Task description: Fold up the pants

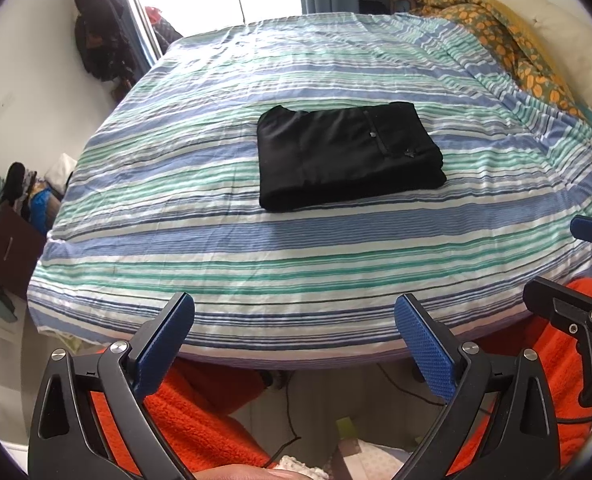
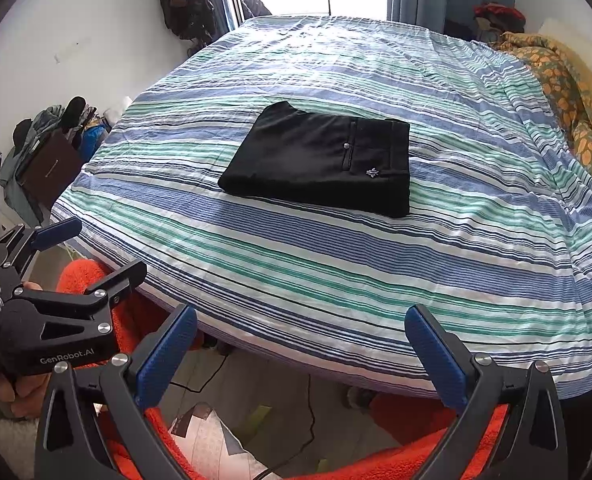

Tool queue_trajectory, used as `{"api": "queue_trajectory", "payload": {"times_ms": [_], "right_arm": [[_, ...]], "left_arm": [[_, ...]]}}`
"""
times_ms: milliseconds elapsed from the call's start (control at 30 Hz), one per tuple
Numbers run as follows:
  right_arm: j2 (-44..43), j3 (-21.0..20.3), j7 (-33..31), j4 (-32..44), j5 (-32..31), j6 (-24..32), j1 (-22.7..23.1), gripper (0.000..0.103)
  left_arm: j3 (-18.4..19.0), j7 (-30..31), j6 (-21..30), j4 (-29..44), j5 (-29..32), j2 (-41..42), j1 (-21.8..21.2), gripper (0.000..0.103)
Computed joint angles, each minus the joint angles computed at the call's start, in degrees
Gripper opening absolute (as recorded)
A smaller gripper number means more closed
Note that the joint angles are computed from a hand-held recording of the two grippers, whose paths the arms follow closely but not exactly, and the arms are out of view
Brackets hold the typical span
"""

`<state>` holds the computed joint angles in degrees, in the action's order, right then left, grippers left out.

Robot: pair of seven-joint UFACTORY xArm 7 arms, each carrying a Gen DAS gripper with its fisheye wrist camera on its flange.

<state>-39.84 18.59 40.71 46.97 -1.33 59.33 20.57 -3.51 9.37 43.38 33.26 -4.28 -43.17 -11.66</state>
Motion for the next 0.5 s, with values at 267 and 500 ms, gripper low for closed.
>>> {"api": "queue_trajectory", "payload": {"times_ms": [267,500], "right_arm": [[-0.43,0.01,0.30,-0.26,-0.26,-0.08,-0.16,0.103],[-0.51,0.14,0.34,-0.12,-0.40,0.09,-0.19,0.103]], "left_arm": [[-0.15,-0.23,-0.24,-0.13,0.17,-0.05,-0.03,0.101],[-0.07,-0.23,-0.41,-0.20,0.24,-0.02,-0.08,0.101]]}}
